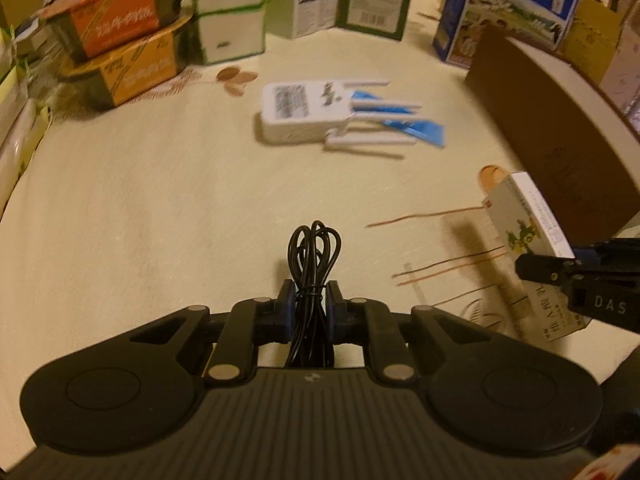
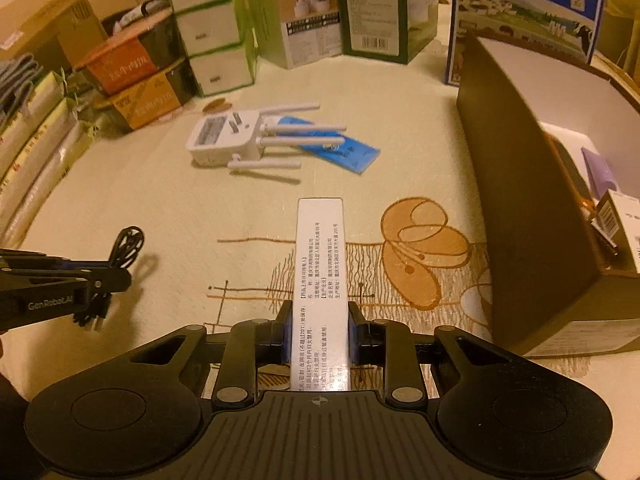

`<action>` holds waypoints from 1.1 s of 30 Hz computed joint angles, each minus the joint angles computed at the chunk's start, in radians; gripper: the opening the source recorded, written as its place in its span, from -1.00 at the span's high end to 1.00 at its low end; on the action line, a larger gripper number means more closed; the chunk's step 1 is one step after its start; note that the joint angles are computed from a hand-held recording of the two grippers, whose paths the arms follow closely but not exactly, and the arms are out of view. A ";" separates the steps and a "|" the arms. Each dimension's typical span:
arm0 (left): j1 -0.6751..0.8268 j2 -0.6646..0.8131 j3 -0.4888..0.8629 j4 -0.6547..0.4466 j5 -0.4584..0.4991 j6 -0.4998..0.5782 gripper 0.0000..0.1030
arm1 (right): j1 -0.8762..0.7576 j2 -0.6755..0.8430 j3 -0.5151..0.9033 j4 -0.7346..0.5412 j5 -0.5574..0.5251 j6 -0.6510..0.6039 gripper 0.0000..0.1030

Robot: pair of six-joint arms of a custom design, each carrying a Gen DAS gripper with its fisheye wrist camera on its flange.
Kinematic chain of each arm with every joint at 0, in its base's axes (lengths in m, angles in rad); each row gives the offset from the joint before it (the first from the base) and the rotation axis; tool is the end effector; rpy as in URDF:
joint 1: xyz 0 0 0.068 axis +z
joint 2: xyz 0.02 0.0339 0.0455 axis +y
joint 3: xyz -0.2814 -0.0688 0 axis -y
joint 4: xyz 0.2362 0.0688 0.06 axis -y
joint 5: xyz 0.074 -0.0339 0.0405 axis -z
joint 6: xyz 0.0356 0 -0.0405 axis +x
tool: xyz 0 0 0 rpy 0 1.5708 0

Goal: Organize rigid objects
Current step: 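Carry the white medicine box and black cable over the brown box with both tools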

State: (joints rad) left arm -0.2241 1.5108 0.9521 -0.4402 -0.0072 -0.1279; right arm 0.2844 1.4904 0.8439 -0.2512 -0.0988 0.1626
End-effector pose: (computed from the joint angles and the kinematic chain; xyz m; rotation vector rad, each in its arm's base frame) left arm 0.2872 -0.0652 0.2279 0.1211 2.5717 -0.1234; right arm 0.2776 0.0848 0.2140 -0.1944 2.4813 0.3129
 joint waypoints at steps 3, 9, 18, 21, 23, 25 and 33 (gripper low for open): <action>-0.032 -0.005 0.036 -0.017 0.004 -0.010 0.77 | -0.018 -0.045 -0.002 -0.018 -0.016 -0.008 0.57; -0.122 0.040 0.165 -0.044 0.001 -0.023 0.77 | -0.096 -0.130 0.012 -0.065 -0.060 -0.038 0.57; -0.272 0.184 0.423 -0.066 0.011 -0.047 0.77 | -0.355 -0.201 0.102 -0.177 -0.175 -0.135 0.57; -0.320 0.254 0.528 -0.082 0.017 -0.050 0.77 | -0.451 -0.175 0.152 -0.206 -0.219 -0.168 0.57; -0.346 0.309 0.607 -0.103 0.021 -0.052 0.77 | -0.510 -0.149 0.192 -0.223 -0.246 -0.192 0.57; -0.369 0.365 0.689 -0.125 0.029 -0.060 0.77 | -0.565 -0.119 0.232 -0.239 -0.272 -0.213 0.57; -0.438 0.604 1.062 -0.269 0.026 -0.079 0.77 | -0.688 0.028 0.375 -0.278 -0.328 -0.266 0.57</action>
